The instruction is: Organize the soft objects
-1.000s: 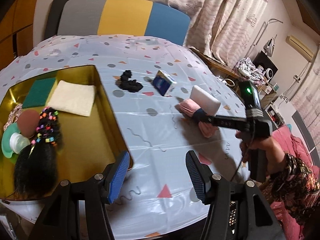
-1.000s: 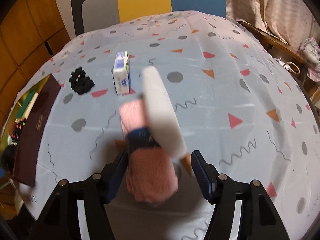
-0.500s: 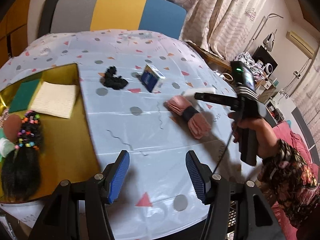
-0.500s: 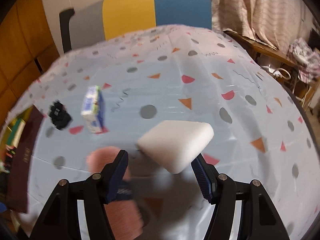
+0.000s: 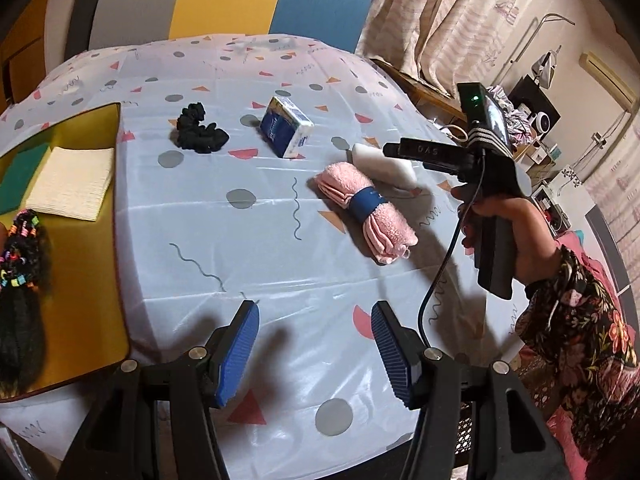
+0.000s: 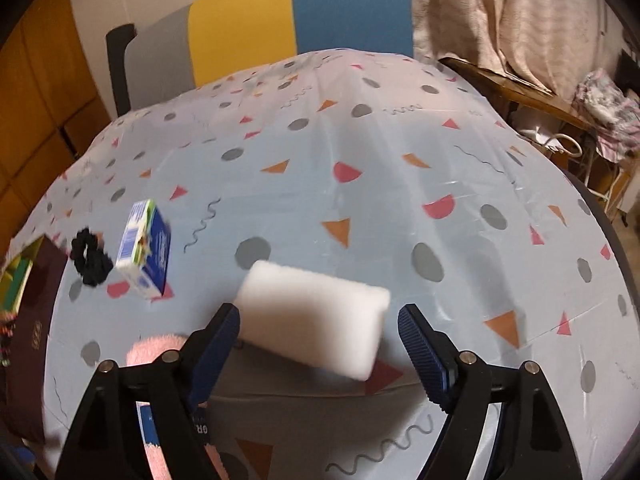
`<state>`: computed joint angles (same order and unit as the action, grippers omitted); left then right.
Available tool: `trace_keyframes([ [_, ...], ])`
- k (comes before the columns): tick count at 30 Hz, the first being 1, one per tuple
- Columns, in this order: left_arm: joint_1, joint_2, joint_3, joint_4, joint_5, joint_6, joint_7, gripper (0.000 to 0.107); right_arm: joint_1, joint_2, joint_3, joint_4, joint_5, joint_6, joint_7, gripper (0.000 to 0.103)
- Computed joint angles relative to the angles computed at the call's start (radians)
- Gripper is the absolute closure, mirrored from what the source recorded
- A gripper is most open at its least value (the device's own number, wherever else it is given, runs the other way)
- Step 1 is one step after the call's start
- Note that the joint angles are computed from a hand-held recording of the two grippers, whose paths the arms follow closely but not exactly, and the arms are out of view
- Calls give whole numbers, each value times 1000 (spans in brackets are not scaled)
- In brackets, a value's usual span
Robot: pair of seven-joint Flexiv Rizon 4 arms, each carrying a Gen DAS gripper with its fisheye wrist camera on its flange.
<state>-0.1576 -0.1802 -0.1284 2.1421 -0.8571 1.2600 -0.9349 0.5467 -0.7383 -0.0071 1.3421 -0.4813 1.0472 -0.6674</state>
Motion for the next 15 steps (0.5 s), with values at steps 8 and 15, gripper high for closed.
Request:
trace_keyframes([
  [8, -15, -168, -4, -217, 155, -79, -219, 47, 11, 52, -53, 70, -31, 25, 180, 15],
  [15, -48, -358, 18, -492, 407, -211, -442, 47, 0, 44, -44, 60, -75, -5, 183, 15],
])
